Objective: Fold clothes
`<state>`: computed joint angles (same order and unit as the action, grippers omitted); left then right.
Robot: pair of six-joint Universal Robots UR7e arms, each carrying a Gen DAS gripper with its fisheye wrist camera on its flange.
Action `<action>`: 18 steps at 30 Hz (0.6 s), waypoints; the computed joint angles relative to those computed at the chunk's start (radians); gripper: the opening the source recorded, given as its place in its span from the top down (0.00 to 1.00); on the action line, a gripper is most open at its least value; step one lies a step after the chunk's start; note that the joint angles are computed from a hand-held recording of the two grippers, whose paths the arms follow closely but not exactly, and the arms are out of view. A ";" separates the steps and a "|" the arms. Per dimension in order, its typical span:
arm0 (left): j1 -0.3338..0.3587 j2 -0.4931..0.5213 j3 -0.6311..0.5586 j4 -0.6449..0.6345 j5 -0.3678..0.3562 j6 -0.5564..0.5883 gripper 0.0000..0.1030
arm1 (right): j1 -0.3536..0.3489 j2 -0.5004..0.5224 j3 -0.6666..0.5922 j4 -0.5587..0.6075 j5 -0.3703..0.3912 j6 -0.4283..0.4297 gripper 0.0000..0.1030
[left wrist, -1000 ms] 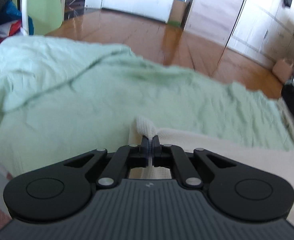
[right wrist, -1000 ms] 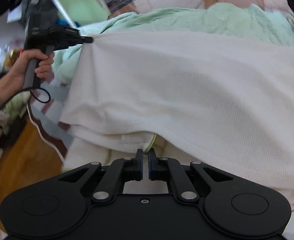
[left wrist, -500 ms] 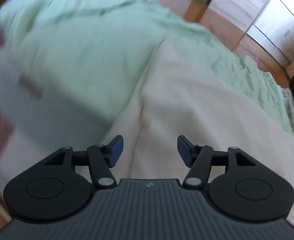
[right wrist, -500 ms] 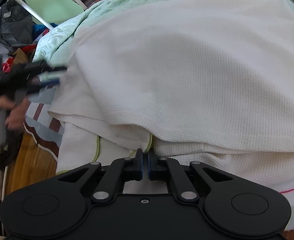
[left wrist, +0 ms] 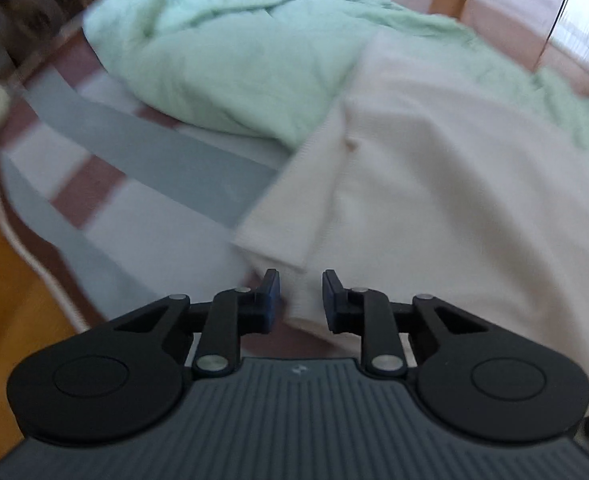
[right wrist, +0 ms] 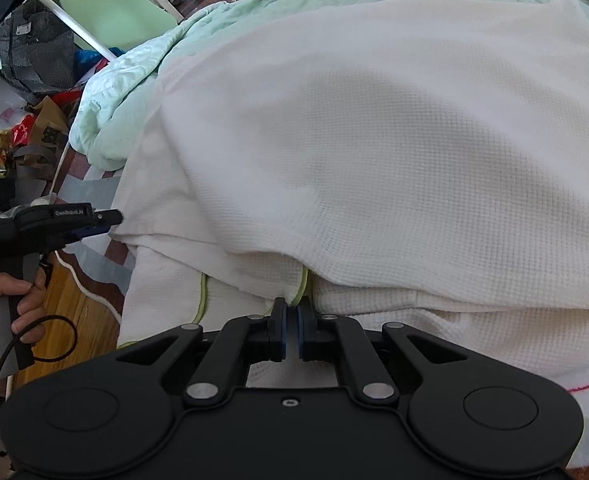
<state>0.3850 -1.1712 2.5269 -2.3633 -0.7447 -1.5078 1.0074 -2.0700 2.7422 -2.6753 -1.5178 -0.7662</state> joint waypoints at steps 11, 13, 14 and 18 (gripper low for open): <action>-0.052 -0.095 0.023 0.040 0.085 -0.010 0.98 | -0.104 -0.095 -0.037 0.233 0.157 -0.017 0.92; -0.058 -0.156 0.024 0.115 0.110 -0.026 0.98 | -0.146 -0.109 -0.055 0.316 0.223 -0.008 0.93; -0.058 -0.179 0.024 0.143 0.115 -0.030 0.98 | -0.154 -0.106 -0.060 0.329 0.234 0.002 0.93; -0.010 -0.139 0.033 0.094 0.021 0.015 0.98 | -0.161 -0.097 -0.052 0.297 0.189 0.001 0.93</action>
